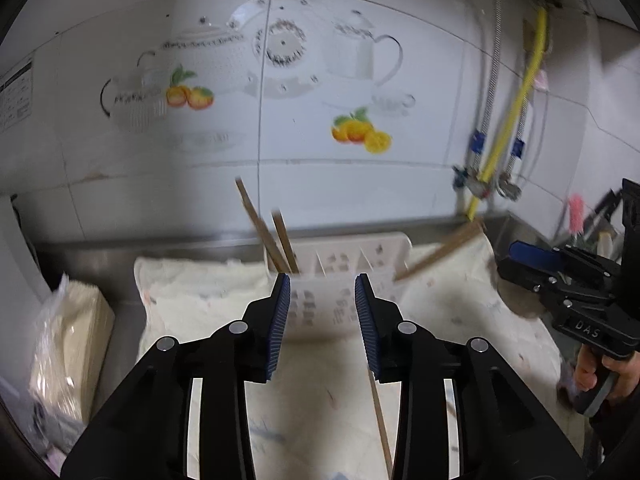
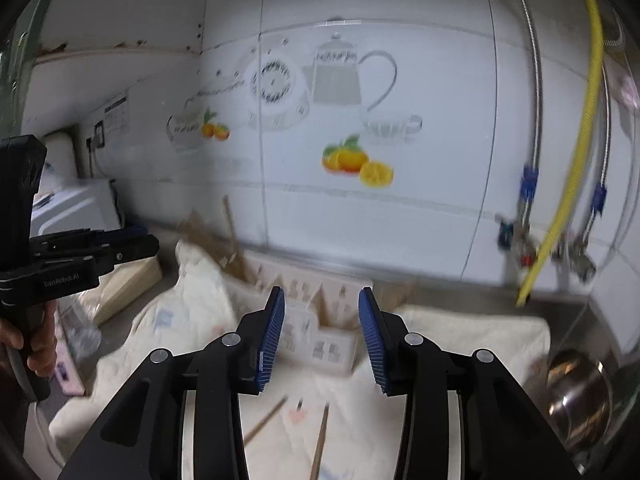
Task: Organize utensils
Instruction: 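Open the left tool over the holder while the right tool releases its chopstick, then close the left tool on a chopstick while the right tool grasps the last one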
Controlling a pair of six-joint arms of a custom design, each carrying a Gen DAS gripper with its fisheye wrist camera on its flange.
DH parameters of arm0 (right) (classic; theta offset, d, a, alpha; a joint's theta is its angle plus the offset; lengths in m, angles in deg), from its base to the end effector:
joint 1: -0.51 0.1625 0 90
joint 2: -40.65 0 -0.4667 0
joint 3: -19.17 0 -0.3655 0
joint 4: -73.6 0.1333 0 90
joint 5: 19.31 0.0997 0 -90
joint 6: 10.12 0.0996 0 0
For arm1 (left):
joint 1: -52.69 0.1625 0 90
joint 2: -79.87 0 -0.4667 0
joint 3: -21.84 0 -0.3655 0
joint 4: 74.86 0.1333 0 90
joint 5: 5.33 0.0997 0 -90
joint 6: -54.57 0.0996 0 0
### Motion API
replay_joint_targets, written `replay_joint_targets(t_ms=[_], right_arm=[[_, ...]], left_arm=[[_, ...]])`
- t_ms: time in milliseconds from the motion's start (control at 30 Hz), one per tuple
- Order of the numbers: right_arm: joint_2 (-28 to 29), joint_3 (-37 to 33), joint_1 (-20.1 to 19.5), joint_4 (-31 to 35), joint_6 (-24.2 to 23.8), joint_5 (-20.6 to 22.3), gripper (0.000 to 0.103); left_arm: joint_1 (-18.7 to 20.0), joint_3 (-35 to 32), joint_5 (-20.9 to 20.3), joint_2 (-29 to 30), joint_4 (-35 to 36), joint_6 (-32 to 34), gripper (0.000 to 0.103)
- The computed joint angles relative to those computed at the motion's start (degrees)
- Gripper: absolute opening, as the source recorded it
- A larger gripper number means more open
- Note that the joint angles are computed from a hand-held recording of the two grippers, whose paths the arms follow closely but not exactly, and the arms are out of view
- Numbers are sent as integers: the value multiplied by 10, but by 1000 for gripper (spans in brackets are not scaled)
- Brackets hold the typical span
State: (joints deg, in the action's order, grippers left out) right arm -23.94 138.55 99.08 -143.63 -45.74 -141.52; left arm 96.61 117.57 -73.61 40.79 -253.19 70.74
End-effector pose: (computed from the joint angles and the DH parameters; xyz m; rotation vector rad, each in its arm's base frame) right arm 0.1570 -0.5036 0.3551 0.3617 -2.0196 1.2939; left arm -0.3838 -0.6058 0.1250 1.3090 2.4609 -0.9007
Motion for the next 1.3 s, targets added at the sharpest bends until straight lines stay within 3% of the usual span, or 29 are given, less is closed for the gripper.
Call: replay_joint_targets(t_ms=[267, 600, 867, 1300], right_arm=[[15, 121, -19, -87, 24, -14, 38], [80, 212, -55, -191, 71, -22, 33], [102, 243, -99, -195, 116, 3, 19], [115, 244, -121, -189, 138, 7, 10]], left_arm=[[0, 111, -11, -22, -44, -22, 35], [10, 189, -15, -24, -61, -59, 35], [22, 214, -23, -14, -46, -85, 35], [26, 219, -39, 5, -29, -88, 35]])
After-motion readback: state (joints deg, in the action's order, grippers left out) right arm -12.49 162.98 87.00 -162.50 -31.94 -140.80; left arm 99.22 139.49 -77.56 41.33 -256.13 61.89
